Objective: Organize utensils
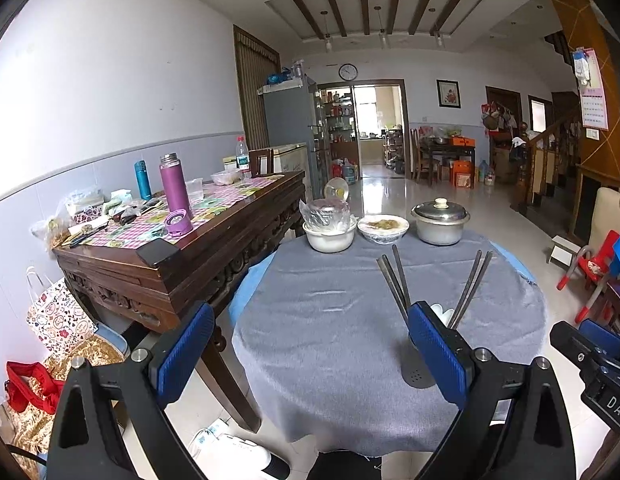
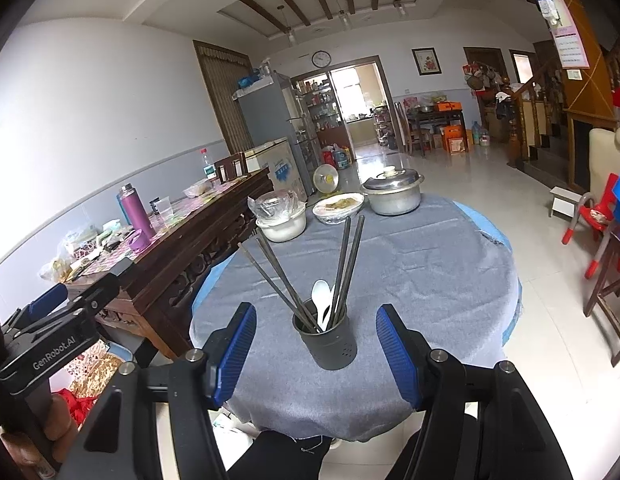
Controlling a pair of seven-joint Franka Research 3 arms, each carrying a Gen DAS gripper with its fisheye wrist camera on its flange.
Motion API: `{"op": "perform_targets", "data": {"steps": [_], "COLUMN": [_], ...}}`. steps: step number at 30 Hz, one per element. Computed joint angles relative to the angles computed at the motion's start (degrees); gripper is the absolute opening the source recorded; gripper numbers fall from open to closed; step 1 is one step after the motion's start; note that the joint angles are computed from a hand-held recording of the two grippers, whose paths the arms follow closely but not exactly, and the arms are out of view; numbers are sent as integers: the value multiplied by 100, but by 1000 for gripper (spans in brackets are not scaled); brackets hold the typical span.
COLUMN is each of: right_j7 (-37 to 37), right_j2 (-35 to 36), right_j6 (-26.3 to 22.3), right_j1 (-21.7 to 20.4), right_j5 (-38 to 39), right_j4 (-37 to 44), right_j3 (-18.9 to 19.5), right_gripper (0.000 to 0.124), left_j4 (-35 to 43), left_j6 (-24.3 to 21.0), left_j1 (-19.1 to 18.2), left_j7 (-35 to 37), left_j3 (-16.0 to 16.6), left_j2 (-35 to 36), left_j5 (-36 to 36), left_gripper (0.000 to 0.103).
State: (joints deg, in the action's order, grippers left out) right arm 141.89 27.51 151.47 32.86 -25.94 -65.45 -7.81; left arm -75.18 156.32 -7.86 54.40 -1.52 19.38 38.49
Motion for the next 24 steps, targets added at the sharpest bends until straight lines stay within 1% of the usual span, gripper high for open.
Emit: {"op": "perform_targets", "data": {"steps": [9,20,24], "right_j7": [-87,90,68], "right_j2": [39,25,66], "right_j6": [-15,6,-3], "right_j1": [14,142,146], "right_j5": [15,-284,-314], "right_j4": [47,10,75], "right_j3": [0,-103,-81], "right_gripper": [66,66,66], "left_j4": [-63,-233,-271], "left_j6": [26,125,145], "left_j1": [8,24,50], "left_j7": [-10,-86,-113], "left_j3": [-15,-4,-9], "left_j2": [-51,-163,-189], "left_j5": [-12,44,54], "left_gripper": [97,97,97]}}
